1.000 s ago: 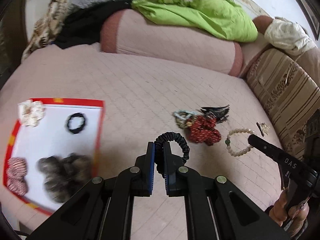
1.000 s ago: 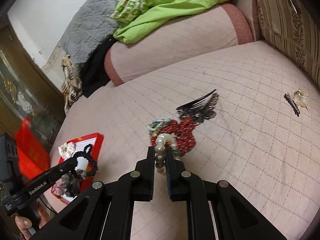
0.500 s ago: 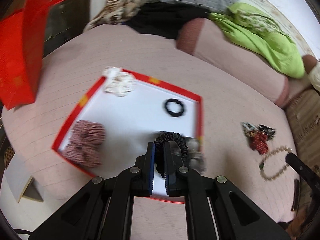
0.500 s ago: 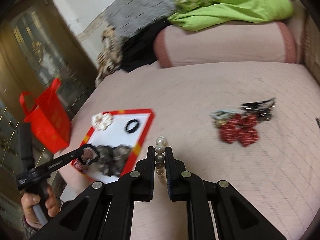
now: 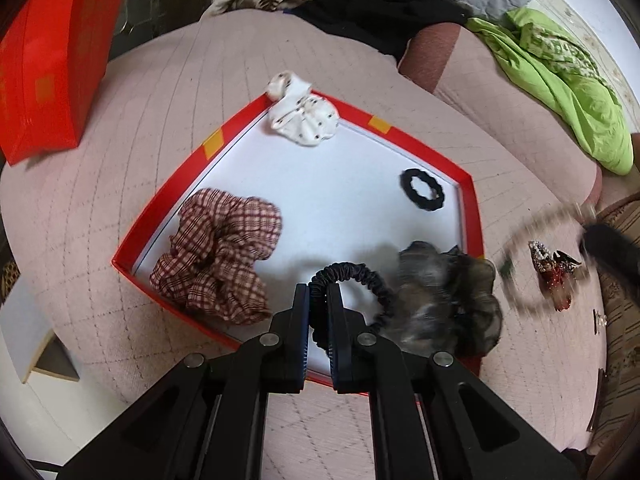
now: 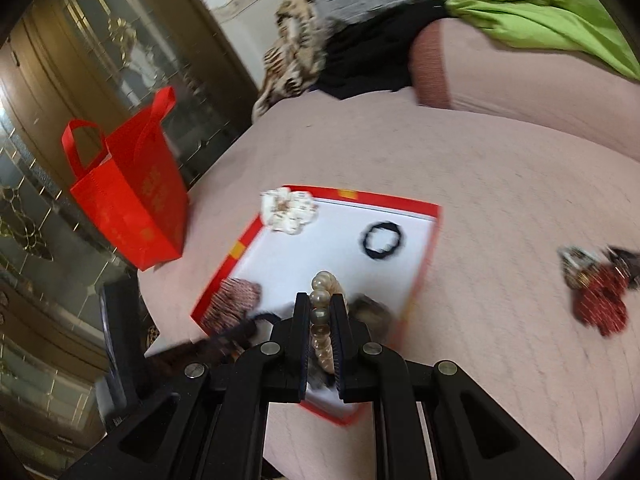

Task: Organize jewelry
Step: 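Carry the hair tie and pearl bracelet over the box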

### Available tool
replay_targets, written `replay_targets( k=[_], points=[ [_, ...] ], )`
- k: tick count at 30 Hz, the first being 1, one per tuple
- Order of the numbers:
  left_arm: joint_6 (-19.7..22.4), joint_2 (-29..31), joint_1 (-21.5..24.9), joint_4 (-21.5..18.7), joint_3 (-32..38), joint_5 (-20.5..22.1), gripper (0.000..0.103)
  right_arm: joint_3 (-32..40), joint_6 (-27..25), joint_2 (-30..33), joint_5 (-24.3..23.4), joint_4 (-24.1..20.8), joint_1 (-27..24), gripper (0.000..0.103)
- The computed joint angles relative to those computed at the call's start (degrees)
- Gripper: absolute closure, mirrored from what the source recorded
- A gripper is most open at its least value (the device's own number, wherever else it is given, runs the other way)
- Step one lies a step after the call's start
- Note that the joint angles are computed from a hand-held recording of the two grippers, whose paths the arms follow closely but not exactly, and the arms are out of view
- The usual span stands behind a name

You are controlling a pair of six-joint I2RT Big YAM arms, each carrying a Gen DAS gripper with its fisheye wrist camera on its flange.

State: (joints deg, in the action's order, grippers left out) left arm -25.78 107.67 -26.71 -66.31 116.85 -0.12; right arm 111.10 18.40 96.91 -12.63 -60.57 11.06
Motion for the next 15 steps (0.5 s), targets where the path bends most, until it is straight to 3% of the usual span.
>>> replay_targets(
  k=[9, 15],
  points=[
    [-1.7, 0.0, 1.8, 2.0, -2.7, 2.8, 0.095, 24.0, -1.6, 18.9, -0.1, -10.5, 3.3, 0.092],
    [-2.0, -0.7, 2.3, 4.1, -4.4, 3.9, 0.095, 31.1, -2.4, 25.3, 1.8, -15.4, 3.1, 0.092]
  ],
)
